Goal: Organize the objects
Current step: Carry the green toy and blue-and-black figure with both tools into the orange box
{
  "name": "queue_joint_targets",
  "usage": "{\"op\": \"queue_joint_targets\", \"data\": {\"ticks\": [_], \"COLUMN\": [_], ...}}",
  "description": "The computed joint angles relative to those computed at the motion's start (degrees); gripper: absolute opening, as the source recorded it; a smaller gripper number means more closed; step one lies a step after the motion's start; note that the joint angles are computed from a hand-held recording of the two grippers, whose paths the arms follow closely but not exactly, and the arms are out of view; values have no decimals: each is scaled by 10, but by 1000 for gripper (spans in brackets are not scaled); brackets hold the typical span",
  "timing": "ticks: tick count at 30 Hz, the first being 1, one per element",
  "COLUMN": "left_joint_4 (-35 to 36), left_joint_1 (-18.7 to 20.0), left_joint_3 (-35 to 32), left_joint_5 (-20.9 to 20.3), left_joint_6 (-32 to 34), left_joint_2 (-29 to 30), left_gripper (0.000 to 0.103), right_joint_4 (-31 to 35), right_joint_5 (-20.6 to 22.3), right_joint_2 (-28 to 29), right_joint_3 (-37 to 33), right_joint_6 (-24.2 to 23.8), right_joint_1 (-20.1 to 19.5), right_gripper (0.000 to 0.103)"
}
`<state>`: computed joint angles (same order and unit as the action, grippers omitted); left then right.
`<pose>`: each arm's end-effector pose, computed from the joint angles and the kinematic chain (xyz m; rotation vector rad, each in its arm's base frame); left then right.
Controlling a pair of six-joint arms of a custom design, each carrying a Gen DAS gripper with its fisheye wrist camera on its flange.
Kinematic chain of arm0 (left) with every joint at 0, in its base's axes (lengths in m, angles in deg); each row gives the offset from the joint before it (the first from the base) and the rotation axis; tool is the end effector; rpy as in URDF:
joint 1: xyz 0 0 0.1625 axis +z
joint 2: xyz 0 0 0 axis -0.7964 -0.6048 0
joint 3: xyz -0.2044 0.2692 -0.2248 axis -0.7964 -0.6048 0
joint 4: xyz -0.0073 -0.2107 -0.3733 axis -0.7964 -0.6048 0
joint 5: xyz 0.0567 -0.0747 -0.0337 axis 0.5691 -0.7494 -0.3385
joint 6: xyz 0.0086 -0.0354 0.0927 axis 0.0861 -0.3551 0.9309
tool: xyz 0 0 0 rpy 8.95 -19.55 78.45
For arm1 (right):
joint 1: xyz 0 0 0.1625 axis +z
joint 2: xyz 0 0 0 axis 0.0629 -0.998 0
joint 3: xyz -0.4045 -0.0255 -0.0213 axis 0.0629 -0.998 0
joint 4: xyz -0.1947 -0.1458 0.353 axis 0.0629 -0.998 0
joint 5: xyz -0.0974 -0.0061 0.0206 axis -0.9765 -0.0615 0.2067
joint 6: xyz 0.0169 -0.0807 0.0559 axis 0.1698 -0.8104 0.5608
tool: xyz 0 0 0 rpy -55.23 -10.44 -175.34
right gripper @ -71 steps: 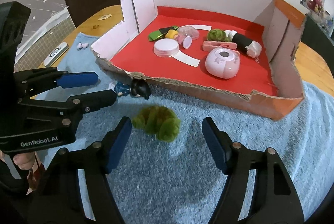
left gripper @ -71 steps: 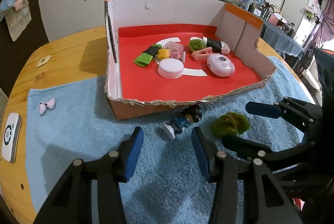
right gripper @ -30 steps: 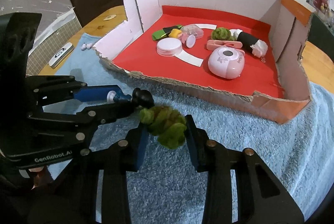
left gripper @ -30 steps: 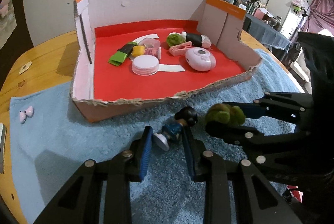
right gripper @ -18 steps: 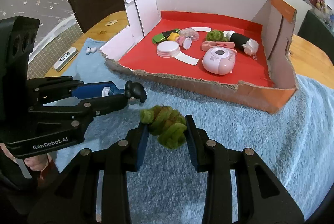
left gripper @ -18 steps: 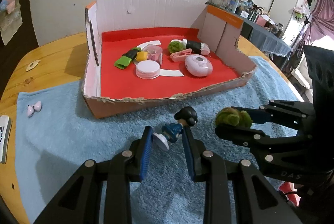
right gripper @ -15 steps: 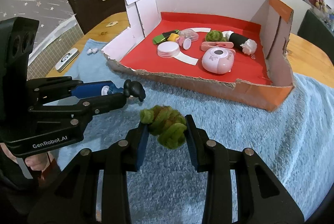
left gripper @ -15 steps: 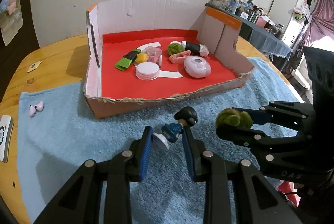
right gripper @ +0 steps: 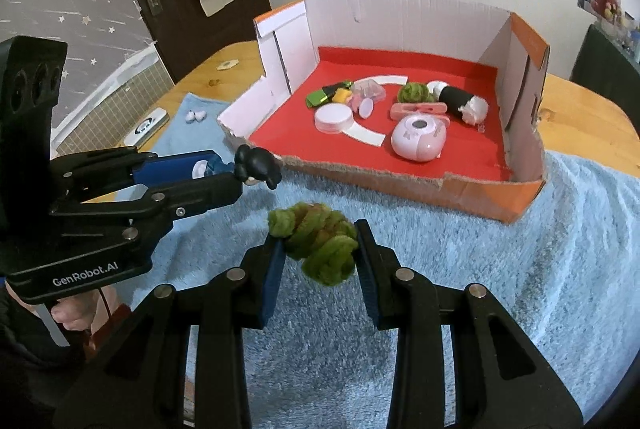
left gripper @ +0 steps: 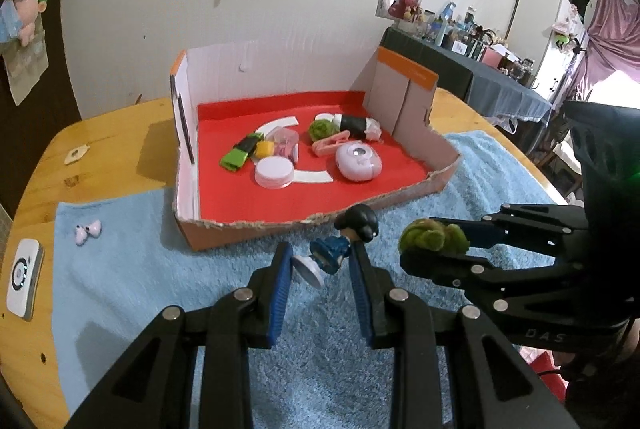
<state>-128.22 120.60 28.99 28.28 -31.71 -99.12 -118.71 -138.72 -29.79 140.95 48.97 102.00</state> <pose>-0.0450 -0.6207 0.2500 0.4570 2.3898 -0.9001 0.3058 -0.6875 -0.0298 1.2426 -2.5226 0.4031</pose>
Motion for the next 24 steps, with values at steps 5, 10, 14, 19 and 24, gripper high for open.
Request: {"op": "queue_joint_targets", "data": {"ticks": [5,10,14,19,24], "left_joint_4": [-3,-5,-2,13,34], "left_joint_1": [-4,-6,-5,2,8], "left_joint_3": [-7,-21,-40,-69,-96], "left_joint_5": [3,5,13,18,24], "left_joint_6": [5,8,6,-2,-8], "left_joint_2": [4,11,21,40,56], "left_gripper": [30,30,30,30,30], "right_joint_4": [-5,1,14,38,63], "right_joint_5": [1,4,7,6,-6], "right_joint_2": [0,2,8,23,44], "right_joint_3": [-5,-19,-40,-75,-115], "right_joint_6": [-6,-8,-4,6,14], "right_joint_1": [4,7,7,5,3], "right_gripper": [32,32,32,32,32]}}
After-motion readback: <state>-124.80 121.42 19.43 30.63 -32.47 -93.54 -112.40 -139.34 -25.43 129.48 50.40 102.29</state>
